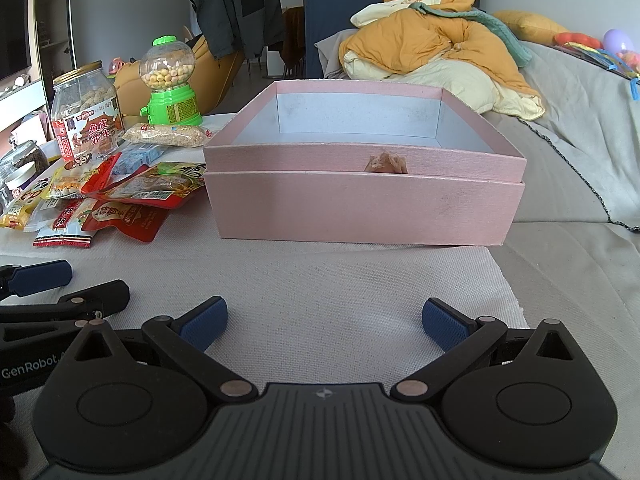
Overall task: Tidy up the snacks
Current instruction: 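Move the left tool toward a yellow snack bag while the right tool approaches the panda bag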
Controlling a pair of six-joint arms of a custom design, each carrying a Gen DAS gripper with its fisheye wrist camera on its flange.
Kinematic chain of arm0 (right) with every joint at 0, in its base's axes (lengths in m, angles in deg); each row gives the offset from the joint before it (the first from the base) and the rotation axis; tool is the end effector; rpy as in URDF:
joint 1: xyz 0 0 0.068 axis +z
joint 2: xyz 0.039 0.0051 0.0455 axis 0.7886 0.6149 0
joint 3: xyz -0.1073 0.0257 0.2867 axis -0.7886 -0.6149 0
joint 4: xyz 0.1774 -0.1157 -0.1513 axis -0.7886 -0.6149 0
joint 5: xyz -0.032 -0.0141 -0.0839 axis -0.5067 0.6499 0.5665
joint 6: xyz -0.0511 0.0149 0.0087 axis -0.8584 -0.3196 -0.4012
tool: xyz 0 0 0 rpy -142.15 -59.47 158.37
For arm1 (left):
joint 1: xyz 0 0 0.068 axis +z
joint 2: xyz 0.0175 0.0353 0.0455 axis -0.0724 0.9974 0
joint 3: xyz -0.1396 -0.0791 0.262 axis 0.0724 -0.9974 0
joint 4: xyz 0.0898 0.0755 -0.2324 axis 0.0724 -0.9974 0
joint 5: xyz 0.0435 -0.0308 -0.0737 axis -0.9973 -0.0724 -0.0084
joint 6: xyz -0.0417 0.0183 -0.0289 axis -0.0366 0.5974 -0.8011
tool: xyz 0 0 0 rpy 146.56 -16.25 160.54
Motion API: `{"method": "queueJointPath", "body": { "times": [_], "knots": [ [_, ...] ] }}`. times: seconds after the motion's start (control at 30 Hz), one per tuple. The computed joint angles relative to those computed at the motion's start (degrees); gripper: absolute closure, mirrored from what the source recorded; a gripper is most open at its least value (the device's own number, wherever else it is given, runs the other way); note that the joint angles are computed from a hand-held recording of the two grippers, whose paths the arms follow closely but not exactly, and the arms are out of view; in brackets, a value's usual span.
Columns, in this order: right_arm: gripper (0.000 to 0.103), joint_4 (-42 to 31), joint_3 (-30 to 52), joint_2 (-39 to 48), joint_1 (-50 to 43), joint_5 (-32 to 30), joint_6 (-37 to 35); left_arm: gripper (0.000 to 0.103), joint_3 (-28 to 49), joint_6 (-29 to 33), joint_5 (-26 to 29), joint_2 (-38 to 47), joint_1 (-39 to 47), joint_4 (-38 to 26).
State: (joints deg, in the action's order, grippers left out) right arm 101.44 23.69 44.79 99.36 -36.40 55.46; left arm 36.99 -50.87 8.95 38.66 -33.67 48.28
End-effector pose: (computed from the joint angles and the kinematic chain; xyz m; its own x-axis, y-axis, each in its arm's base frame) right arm 0.2615 0.2614 0.0903 -0.6200 -0.1355 -0.7728 -0.2397 0.9706 0.0221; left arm 0.2136 -0.1018 0.1017 -0.6008 -0.0436 -0.7982 -0.0955 0.9953 0.0175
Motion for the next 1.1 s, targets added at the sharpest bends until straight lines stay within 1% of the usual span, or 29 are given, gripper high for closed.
{"method": "queueJointPath", "body": {
  "times": [0.1, 0.13, 0.17, 0.2, 0.23, 0.27, 0.3, 0.37, 0.43, 0.47, 0.53, 0.6, 0.63, 0.7, 0.73, 0.8, 0.87, 0.93, 0.97, 1.03, 1.1],
  "knots": [
    [0.0, -0.05, -0.03, 0.04, 0.1, -0.25, 0.15, 0.036, -0.33, -0.05, 0.71, -0.39, 0.42, 0.31],
    [0.0, -0.85, 0.19, -0.2, -0.12, -1.01, -0.23, 0.037, -0.24, 0.87, 3.21, -1.11, 2.11, 0.25],
    [0.0, -2.74, 0.85, -0.67, -0.65, -2.42, -0.85, 0.038, -0.15, 2.66, 6.92, -2.54, 4.1, -0.16],
    [0.0, -5.16, 1.73, -1.29, -1.52, -4.46, -1.42, 0.039, -0.06, 3.47, 8.61, -3.27, 5.07, -0.23],
    [0.0, -7.65, 2.81, -1.86, -2.65, -6.42, -2.34, 0.039, 0.1, 5.31, 12.4, -5.65, 7.58, -0.55],
    [0.0, -8.85, 4.32, -0.7, -2.29, -6.73, -2.51, 0.039, 0.68, 6.76, 14.65, -8.24, 9.79, -1.38],
    [0.0, -10.48, 5.08, -0.83, -2.23, -6.95, -2.61, 0.039, 1.61, 8.06, 16.36, -10.21, 11.62, -2.81],
    [0.0, -15.48, 7.5, -1.21, -2.82, -7.99, -2.62, 0.04, 5.79, 10.55, 21.51, -12.22, 16.04, -8.14],
    [0.0, -20.57, 10.16, -1.59, -3.86, -10.19, -3.77, 0.04, 11.38, 11.31, 26.74, -10.29, 20.04, -12.51],
    [0.0, -22.62, 11.91, -1.43, -4.88, -12.69, -5.64, 0.04, 14.19, 11.07, 28.22, -8.41, 21.48, -13.91],
    [0.0, -22.51, 13.06, -0.93, -5.78, -15.51, -8.26, 0.04, 20.92, 9.77, 28.82, -3.68, 22.99, -18.78],
    [0.0, -21.34, 13.04, -0.81, -5.84, -16.4, -7.92, 0.04, 26.12, 9.71, 29.62, 0.75, 22.91, -22.53],
    [0.001, -20.33, 12.79, -0.8, -5.84, -17.27, -8.12, 0.04, 28.23, 11.23, 30.21, 2.81, 22.44, -23.9],
    [0.001, -19.05, 12.06, -1.11, -5.71, -18.28, -8.98, 0.04, 30.55, 14.81, 28.9, 5.91, 21.67, -24.97],
    [0.002, -18.73, 11.97, -1.06, -5.42, -18.07, -9.38, 0.04, 30.59, 15.27, 28.1, 6.29, 21.87, -24.85],
    [0.003, -18.07, 11.41, -1.31, -5.23, -17.97, -9.66, 0.04, 27.24, 15.2, 28.95, 4.86, 24.23, -21.39],
    [0.003, -17.77, 11.25, -1.6, -5.8, -20.5, -9.35, 0.04, 22.72, 15.45, 29.37, 2.15, 28.06, -16.54],
    [0.003, -17.55, 11.32, -1.85, -6.11, -23.34, -9.28, 0.04, 19.74, 15.02, 30.97, 0.03, 32.55, -13.86],
    [0.003, -17.67, 12.07, -1.39, -5.67, -23.78, -9.47, 0.04, 18.81, 14.35, 32.1, -0.79, 34.95, -13.49],
    [0.003, -18.94, 14.92, 0.19, -4.46, -23.88, -10.11, 0.041, 18.98, 14.26, 34.69, -0.63, 39.02, -14.84],
    [0.003, -20.58, 17.86, 1.66, -3.21, -24.0, -10.69, 0.041, 19.86, 15.18, 36.25, 0.59, 40.88, -16.57]
  ]
}}
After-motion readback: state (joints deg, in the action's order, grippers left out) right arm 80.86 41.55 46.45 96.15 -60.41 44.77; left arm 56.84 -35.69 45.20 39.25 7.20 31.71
